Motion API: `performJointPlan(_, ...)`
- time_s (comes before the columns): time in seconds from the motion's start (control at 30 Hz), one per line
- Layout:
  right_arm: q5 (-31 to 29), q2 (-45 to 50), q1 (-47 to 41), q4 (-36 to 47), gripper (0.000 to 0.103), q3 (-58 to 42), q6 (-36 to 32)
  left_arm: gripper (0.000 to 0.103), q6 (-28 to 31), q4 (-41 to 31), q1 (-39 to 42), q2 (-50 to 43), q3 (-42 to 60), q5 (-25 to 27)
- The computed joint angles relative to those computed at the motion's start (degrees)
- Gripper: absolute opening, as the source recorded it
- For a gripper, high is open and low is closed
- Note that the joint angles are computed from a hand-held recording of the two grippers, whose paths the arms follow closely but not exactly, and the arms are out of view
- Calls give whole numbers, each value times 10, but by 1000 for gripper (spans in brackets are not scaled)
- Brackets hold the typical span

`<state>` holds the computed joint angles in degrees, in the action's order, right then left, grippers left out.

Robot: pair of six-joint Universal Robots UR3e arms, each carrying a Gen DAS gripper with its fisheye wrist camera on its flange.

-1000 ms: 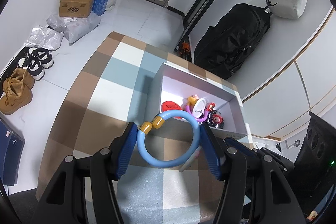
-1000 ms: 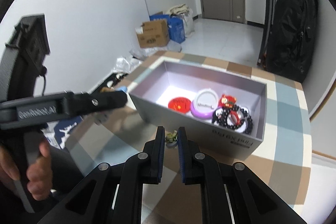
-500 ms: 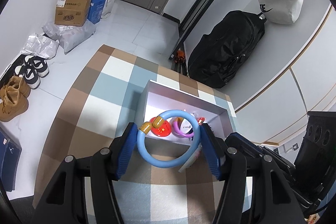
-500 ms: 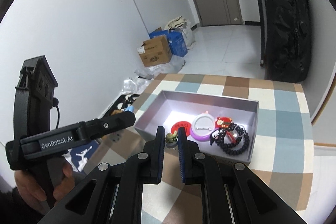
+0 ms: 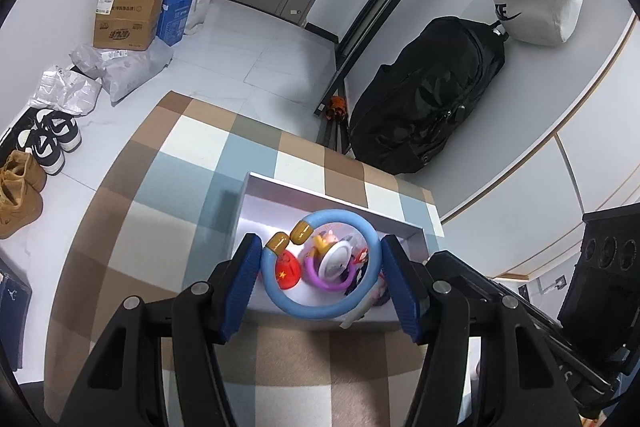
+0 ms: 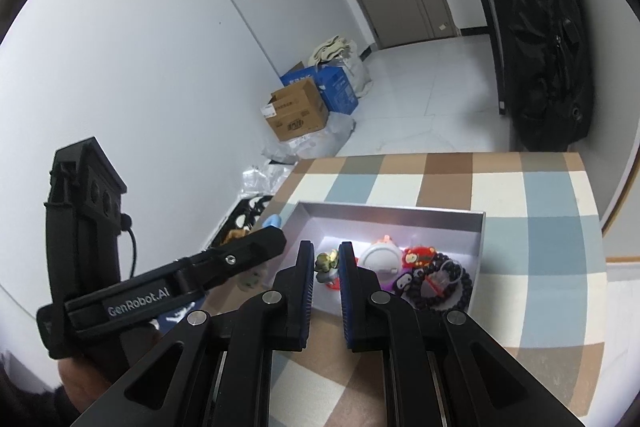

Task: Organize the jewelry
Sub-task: 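Carry the blue ring with the left tool into the box while the right tool carries the figure, then open both tools to release the ring and figure in the box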

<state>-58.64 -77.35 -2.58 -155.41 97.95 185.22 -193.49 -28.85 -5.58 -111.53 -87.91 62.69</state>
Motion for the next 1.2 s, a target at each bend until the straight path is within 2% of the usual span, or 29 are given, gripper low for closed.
performJointPlan(0.5, 28, 46, -39, 48, 11, -51, 11, 56, -8, -80, -29, -87, 127, 3)
performJointPlan(1.07, 19, 32, -51, 38, 14, -33, 32, 56, -26, -117, -42, -115, 177, 1)
performJointPlan(1.13, 16, 27, -52, 33, 15, -29, 33, 61, -32, -112, -37, -113, 171, -6)
performJointPlan(1.2, 11, 25, -51, 33, 21, -29, 31, 67, -37, -107, -34, -111, 168, -16)
